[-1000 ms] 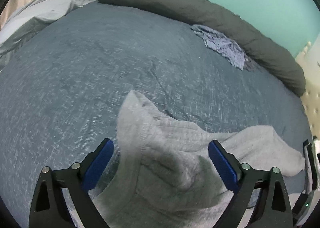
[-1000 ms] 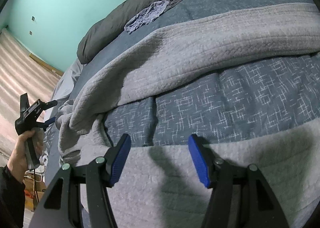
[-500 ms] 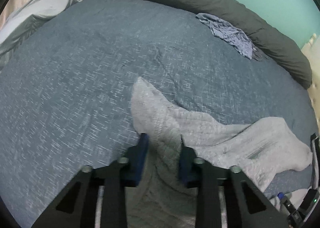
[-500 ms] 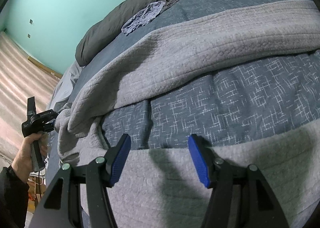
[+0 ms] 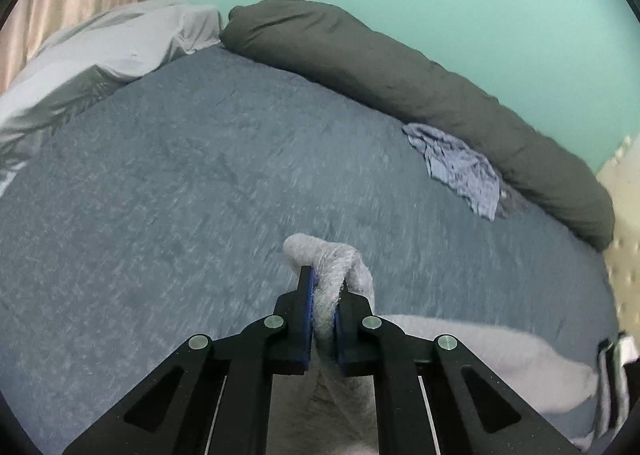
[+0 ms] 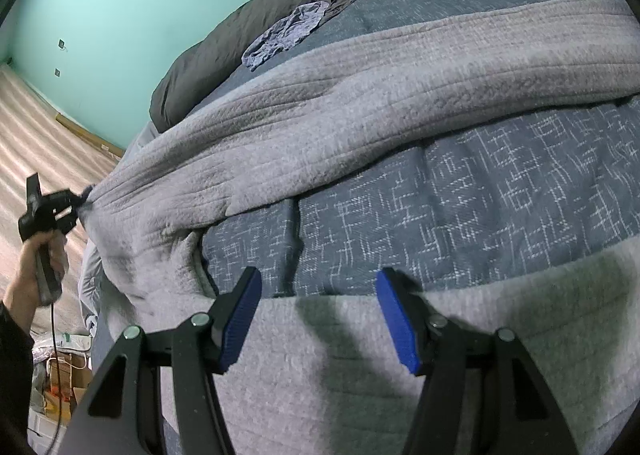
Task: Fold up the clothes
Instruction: 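Drag the hood across the bed with the left gripper and release, then move the left gripper to the hood edge and close on it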
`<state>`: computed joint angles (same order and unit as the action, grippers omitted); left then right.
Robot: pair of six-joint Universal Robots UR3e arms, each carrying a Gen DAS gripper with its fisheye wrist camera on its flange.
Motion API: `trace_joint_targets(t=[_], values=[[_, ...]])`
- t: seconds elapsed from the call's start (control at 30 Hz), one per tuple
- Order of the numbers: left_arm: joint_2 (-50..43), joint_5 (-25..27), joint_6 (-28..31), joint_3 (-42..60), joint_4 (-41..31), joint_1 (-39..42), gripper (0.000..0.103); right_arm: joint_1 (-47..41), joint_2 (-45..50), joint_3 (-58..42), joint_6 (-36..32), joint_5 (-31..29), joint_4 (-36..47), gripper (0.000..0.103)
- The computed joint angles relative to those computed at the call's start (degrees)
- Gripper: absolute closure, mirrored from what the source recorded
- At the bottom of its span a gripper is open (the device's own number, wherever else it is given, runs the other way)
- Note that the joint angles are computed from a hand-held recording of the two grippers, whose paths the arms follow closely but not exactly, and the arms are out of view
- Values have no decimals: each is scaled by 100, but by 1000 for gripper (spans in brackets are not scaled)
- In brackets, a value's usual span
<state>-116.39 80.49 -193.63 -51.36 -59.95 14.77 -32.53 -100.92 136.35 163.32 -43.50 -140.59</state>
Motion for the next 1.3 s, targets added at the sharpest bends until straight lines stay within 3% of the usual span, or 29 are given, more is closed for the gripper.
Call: trace_joint_targets(t=[0.17, 0.2, 0.23, 0.33, 0.47, 0.87, 1.07, 1.3], values=[[-1008, 46, -310, 1092, -503, -119, 89, 25, 59, 1, 3, -19, -70, 42], [-1175, 85, -276, 1294, -683, -159, 78, 25, 58, 10, -1, -21, -77, 42], [-1247, 115, -238, 1350, -756, -184, 60, 32, 66, 15, 3, -29, -96, 42], [-1100, 163, -104, 961, -593, -189, 47, 44, 76, 34, -10, -56, -138, 42], [-418, 201, 163, -142, -200, -34, 45, 64, 83, 32, 18, -75, -176, 42], [2699, -665, 1406, -4650, 582, 1302, 40, 67, -60, 111, 94, -83, -255, 42], [3605, -1002, 1656, -5886, 497, 1811, 38, 40, -114, 147, 92, -78, -304, 42], [4199, -1307, 1673, -6648, 334, 2096, 36, -21, -132, 187, 105, -62, -348, 42]])
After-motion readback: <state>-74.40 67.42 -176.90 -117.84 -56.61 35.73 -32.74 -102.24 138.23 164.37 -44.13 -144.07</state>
